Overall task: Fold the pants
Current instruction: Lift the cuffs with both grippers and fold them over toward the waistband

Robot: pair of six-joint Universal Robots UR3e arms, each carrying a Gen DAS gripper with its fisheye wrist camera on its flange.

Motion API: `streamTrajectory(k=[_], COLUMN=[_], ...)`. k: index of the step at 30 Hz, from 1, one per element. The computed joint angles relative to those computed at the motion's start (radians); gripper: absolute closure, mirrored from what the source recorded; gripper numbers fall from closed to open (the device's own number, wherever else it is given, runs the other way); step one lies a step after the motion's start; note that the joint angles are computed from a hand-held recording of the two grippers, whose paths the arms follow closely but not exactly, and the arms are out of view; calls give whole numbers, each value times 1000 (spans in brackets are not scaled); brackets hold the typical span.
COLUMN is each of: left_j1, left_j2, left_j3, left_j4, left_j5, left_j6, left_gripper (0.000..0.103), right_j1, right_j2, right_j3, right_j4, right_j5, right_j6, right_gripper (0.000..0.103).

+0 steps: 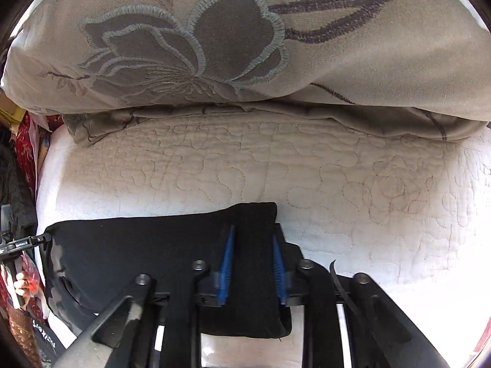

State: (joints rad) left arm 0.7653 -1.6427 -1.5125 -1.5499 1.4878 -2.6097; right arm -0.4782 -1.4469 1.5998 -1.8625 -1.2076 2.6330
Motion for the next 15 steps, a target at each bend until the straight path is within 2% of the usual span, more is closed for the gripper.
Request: streamTrajectory(k=[2,3,9,13,15], left_j1=[1,-3,-65,-32,-52], left_j2=[13,11,29,116,117], left_j3=[22,47,124,71,71], left_j4=[-34,-52,-98,-104,-112], left_j5=[7,6,23,35,53], left_j6=[10,9,-47,-5,-25], left_gripper=[66,69,72,72,72], right_j1=[-9,-19,-56,-94,-98], right_j2=[-19,-30,-72,-98,-77], right_j3=[6,8,36,21,-2], right_j4=[8,21,41,101,124], right_j5=[1,3,27,81,80], right_j6=[-19,-32,-50,-96,-99], right_gripper=[94,95,96,96,92])
